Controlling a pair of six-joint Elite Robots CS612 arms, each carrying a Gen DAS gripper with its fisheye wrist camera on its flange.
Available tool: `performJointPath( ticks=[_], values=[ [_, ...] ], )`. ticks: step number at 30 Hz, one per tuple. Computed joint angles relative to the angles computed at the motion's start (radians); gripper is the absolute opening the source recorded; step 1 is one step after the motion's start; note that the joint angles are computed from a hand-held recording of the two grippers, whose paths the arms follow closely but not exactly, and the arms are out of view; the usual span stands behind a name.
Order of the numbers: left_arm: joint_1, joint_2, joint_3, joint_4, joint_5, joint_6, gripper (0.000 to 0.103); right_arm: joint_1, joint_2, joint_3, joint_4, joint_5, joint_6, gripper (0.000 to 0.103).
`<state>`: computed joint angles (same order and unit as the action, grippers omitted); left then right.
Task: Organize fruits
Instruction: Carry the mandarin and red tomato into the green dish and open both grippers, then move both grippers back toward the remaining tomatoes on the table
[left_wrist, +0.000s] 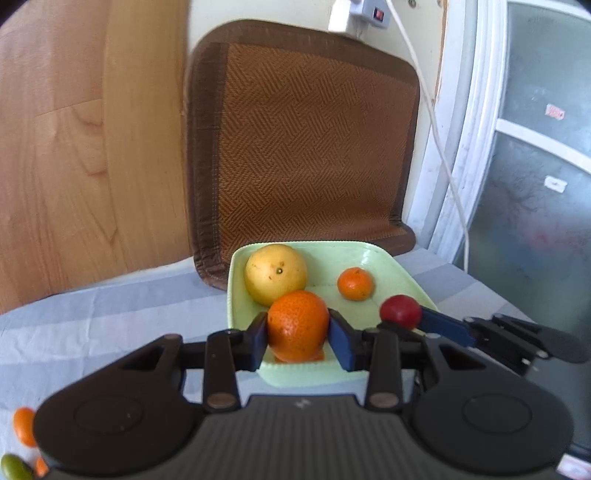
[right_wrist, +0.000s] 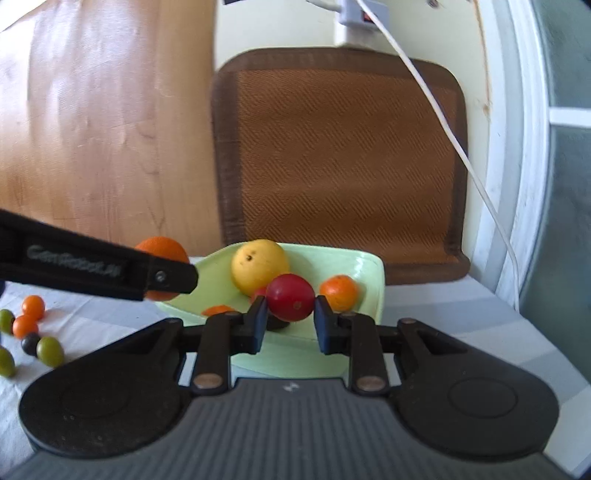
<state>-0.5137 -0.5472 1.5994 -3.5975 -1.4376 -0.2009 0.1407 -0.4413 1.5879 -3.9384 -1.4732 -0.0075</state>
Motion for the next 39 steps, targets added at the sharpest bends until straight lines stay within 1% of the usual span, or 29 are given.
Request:
performJointPath(
  ticks=[2, 4, 5, 6, 8, 9, 12, 14, 16, 18, 20, 22, 24, 27, 28, 30, 32, 35, 39],
  values=[
    [-0.003, 0.012, -0.023, 0.026, 0.009, 0.005, 0.036, 0.0, 0.002, -0.001, -0.002, -0.009, 0.004, 0.032],
    [-0.006, 0.019, -0.035, 0.042, 0.018, 0.005, 0.043, 0.0, 0.003, -0.001, -0.002, -0.01, 0.013, 0.032],
    [-0.007, 0.02, -0.035, 0.04, 0.024, 0.002, 0.051, 0.0, 0.003, 0.002, -0.011, -0.014, 0.015, 0.032],
    [-0.007, 0.019, -0.03, 0.03, 0.023, -0.001, 0.053, 0.001, 0.004, 0.002, -0.016, -0.02, 0.013, 0.032],
    [-0.003, 0.009, -0.009, 0.007, 0.01, -0.006, 0.053, 0.003, 0.007, 0.002, -0.031, -0.032, 0.009, 0.032],
    [0.0, 0.001, 0.011, -0.023, 0.005, -0.012, 0.053, 0.005, 0.009, 0.0, -0.041, -0.038, 0.008, 0.032],
    [0.011, -0.028, 0.102, -0.17, -0.006, -0.04, 0.053, 0.006, 0.016, 0.004, -0.094, -0.044, 0.017, 0.032],
    [0.017, -0.047, 0.177, -0.271, 0.007, -0.059, 0.054, 0.005, 0.02, 0.006, -0.119, -0.038, 0.028, 0.032],
    [0.018, -0.063, 0.255, -0.355, 0.054, -0.075, 0.055, 0.006, 0.023, 0.005, -0.136, -0.033, 0.032, 0.032],
    [0.014, -0.075, 0.329, -0.406, 0.132, -0.1, 0.055, 0.009, 0.024, 0.008, -0.152, -0.03, 0.035, 0.032],
    [0.006, -0.078, 0.386, -0.422, 0.209, -0.131, 0.055, 0.01, 0.022, 0.013, -0.156, -0.022, 0.041, 0.032],
    [0.002, -0.076, 0.423, -0.405, 0.254, -0.171, 0.055, 0.012, 0.016, 0.027, -0.149, -0.009, 0.058, 0.032],
    [0.001, -0.069, 0.444, -0.386, 0.265, -0.215, 0.055, 0.016, 0.012, 0.035, -0.142, 0.003, 0.062, 0.032],
    [0.004, -0.056, 0.449, -0.356, 0.244, -0.255, 0.054, 0.031, 0.014, 0.041, -0.153, -0.008, 0.011, 0.032],
    [0.003, -0.057, 0.452, -0.367, 0.243, -0.242, 0.054, 0.035, 0.014, 0.047, -0.162, -0.015, 0.013, 0.032],
    [-0.007, -0.047, 0.455, -0.418, 0.272, -0.205, 0.059, 0.037, 0.01, 0.063, -0.173, -0.015, 0.043, 0.032],
    [-0.013, -0.048, 0.455, -0.41, 0.273, -0.173, 0.058, 0.04, 0.006, 0.08, -0.183, -0.022, 0.08, 0.032],
    [-0.028, -0.038, 0.459, -0.45, 0.292, -0.121, 0.058, 0.043, 0.001, 0.098, -0.194, -0.042, 0.138, 0.033],
    [-0.035, -0.03, 0.459, -0.478, 0.29, -0.091, 0.058, 0.036, -0.017, 0.118, -0.127, -0.009, 0.218, 0.033]
  ],
)
